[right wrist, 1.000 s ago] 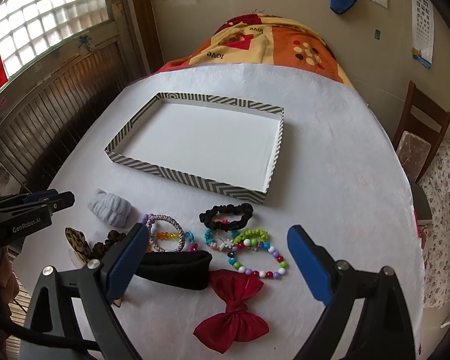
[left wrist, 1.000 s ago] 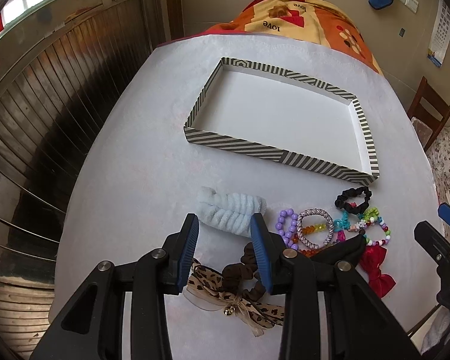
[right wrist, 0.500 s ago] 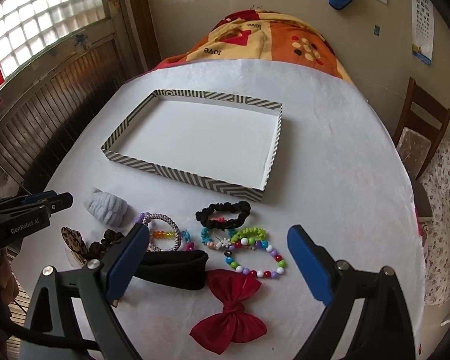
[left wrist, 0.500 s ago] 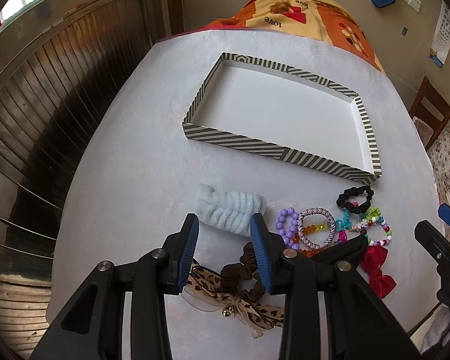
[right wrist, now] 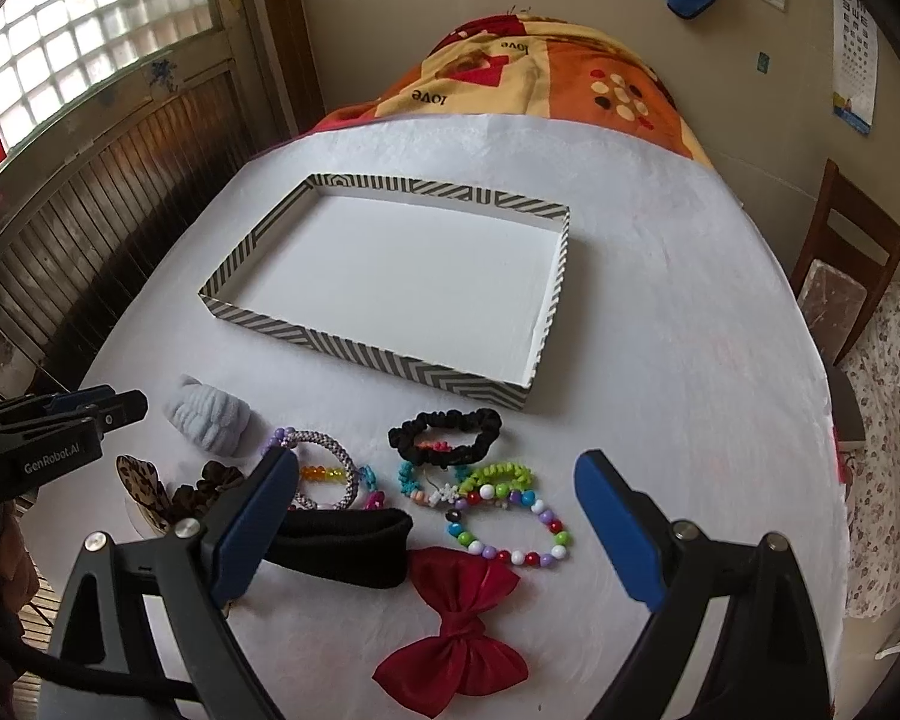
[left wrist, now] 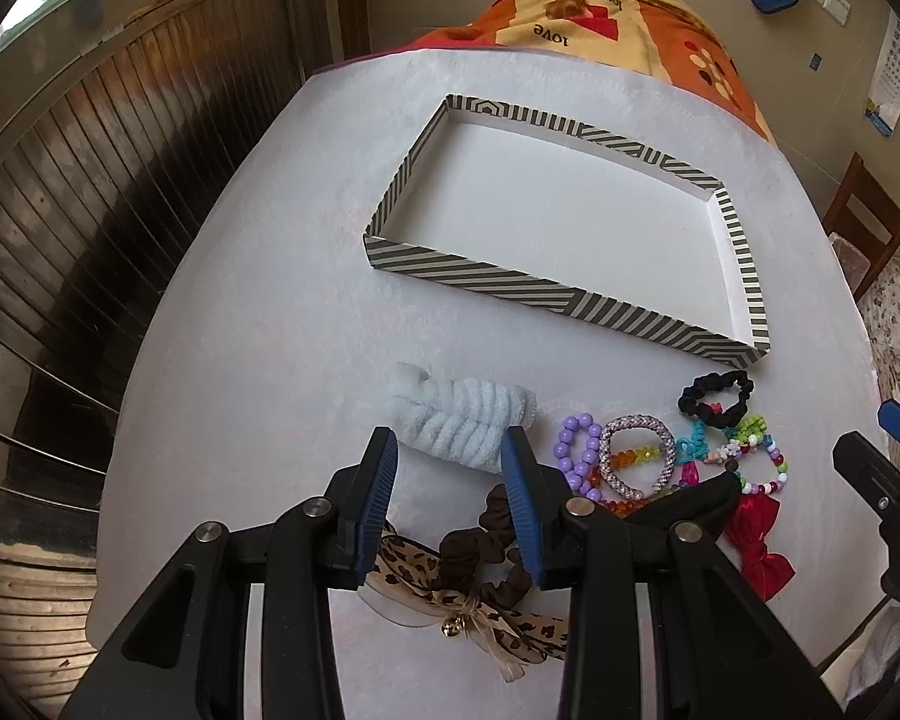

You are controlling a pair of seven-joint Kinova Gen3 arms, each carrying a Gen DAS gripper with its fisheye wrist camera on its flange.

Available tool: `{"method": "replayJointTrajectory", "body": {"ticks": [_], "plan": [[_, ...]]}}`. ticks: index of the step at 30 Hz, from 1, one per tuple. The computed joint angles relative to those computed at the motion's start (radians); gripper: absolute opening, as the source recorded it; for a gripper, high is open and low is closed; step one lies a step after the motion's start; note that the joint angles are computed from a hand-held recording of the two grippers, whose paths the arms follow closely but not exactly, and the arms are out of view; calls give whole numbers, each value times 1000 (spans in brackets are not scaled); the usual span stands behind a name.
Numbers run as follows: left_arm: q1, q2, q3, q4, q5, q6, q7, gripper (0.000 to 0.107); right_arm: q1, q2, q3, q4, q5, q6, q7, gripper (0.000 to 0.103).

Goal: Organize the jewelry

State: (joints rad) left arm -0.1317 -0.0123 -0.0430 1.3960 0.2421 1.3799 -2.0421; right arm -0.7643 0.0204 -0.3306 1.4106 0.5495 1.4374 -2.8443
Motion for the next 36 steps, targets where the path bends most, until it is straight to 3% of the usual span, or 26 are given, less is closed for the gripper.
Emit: {"method": "replayJointTrajectory", "body": {"ticks": [7,12,18,22,27,31,36], "plan": [[-14,26,-8,-25,16,31,-1,28,15,-5,9,17,-23,-22,17,96],[-95,135,-31,-135,122,182,14,28,51,-26,20,62,-63,-74,44,96],[-158,207,-6,-201,183,257,80,28,126,-57,39,131,-158,-186,127,95],[-151,219,13,-186,180,245,96,28,163,-61,64,170,-220,-257,182,79],[-131,254,27,-186,161,234,161,28,238,-46,97,213,-315,-347,252,76],[-123,279,31,-190,156,214,224,28,291,-20,134,242,-413,-423,342,62],[-108,296,40,-179,137,180,275,31,326,19,153,254,-485,-463,427,55]]}}
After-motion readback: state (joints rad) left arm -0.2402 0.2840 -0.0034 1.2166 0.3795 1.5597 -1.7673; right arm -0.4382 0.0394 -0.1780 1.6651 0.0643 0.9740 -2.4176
